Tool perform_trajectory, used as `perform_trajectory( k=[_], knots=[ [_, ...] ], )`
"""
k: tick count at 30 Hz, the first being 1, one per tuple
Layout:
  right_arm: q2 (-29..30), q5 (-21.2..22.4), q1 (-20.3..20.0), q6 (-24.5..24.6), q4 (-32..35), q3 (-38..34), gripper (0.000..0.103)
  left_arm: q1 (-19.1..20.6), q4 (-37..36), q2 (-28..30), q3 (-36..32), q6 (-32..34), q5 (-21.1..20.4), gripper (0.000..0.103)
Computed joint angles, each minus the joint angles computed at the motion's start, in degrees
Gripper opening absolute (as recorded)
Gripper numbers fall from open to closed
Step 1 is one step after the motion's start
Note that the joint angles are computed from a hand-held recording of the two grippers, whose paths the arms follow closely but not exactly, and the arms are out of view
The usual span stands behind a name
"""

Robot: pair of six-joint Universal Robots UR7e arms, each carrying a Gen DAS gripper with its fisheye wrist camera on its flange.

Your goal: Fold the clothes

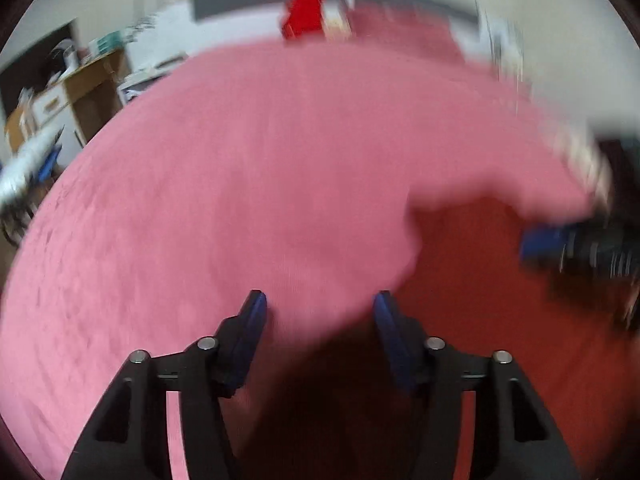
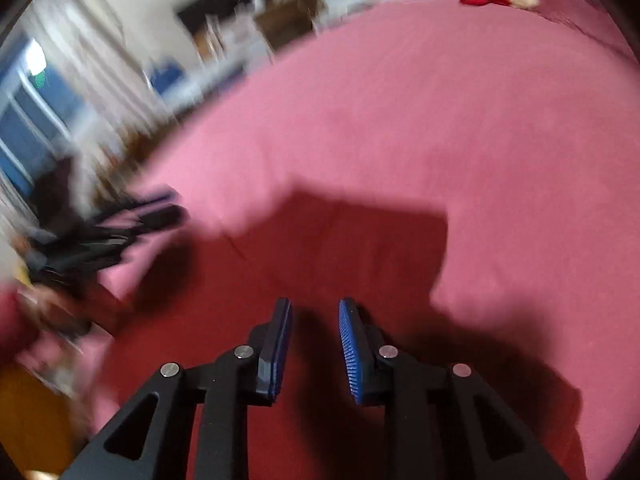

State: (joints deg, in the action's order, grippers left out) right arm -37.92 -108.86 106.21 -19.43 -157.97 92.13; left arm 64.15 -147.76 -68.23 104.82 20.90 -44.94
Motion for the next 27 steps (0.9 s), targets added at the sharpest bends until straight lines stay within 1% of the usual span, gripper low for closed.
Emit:
perform_trajectory(
  k=[1,2,3,4,5,7,8,10,11,12,13,15,17,19,20,21,23,26,27],
  knots=[
    [0.7,-2.0,0.4,-1.6,-3.5,0.4,0.011,-0.1,-1.8,-0.1,0.4,1.5,1.1,0.062],
    [1.6,-5.6,1.3,-2.3,-7.5,0.6,0.012,0.2,-4.8,-0.6,0.6,2.9,0.4,0.063],
    [2.3,-9.5,2.1,-2.1,-12.0,0.7,0.015,0.0,-5.4,-0.8,0.2,2.2,1.9,0.063],
    [1.9,-11.0,2.8,-0.8,-14.6,1.3,0.02,0.2,-5.6,-2.1,0.0,1.6,2.0,0.063],
    [0.2,-10.1,3.6,2.1,-14.9,3.1,0.024,0.7,-5.5,-4.0,-0.2,1.1,0.9,0.063],
    [-3.5,-3.7,3.7,6.0,-15.8,7.1,0.026,1.9,-4.1,-8.1,-1.0,-0.9,-1.9,0.063],
    [-5.2,-1.2,3.8,7.2,-15.0,9.2,0.026,2.8,-1.2,-10.7,-1.6,-3.2,-3.8,0.064],
    [-7.7,1.5,4.7,9.1,-12.3,13.4,0.026,4.7,6.0,-16.7,-1.7,-8.5,-6.6,0.064],
    [-8.3,2.4,5.2,9.3,-11.1,15.2,0.027,5.2,9.6,-19.9,-1.0,-11.1,-7.0,0.064],
    [-8.4,2.2,5.9,9.0,-10.5,16.4,0.026,5.3,13.2,-23.2,0.1,-13.7,-6.6,0.064],
    [-8.4,0.7,6.7,8.6,-9.9,18.1,0.026,5.8,17.1,-25.8,0.3,-15.2,-6.0,0.064],
    [-7.5,-4.1,8.6,8.4,-8.2,20.0,0.026,7.4,23.9,-29.9,0.0,-16.1,-4.4,0.064],
    [-6.4,-8.5,10.5,9.0,-6.5,21.5,0.026,8.1,29.7,-33.6,1.2,-15.2,-0.5,0.064],
    [-5.7,-10.4,11.3,10.2,-7.4,23.3,0.028,9.2,35.7,-35.6,0.7,-15.5,3.2,0.064],
    [-5.5,-11.4,11.6,10.0,-9.2,24.3,0.028,10.4,37.8,-35.7,0.5,-16.4,4.3,0.064],
    [-5.3,-12.4,11.9,9.9,-11.2,25.4,0.028,11.6,39.7,-35.7,0.0,-17.6,4.4,0.064],
    [-4.8,-14.1,12.5,10.8,-12.6,26.0,0.029,13.8,41.0,-36.9,-0.5,-18.4,2.7,0.064],
    [-4.2,-15.6,13.2,11.9,-12.9,26.1,0.029,15.9,37.8,-40.1,0.6,-15.3,-0.3,0.064],
    [-4.1,-15.8,13.3,11.9,-13.1,26.2,0.029,16.3,36.6,-41.3,1.1,-13.4,-2.0,0.064]
  ],
)
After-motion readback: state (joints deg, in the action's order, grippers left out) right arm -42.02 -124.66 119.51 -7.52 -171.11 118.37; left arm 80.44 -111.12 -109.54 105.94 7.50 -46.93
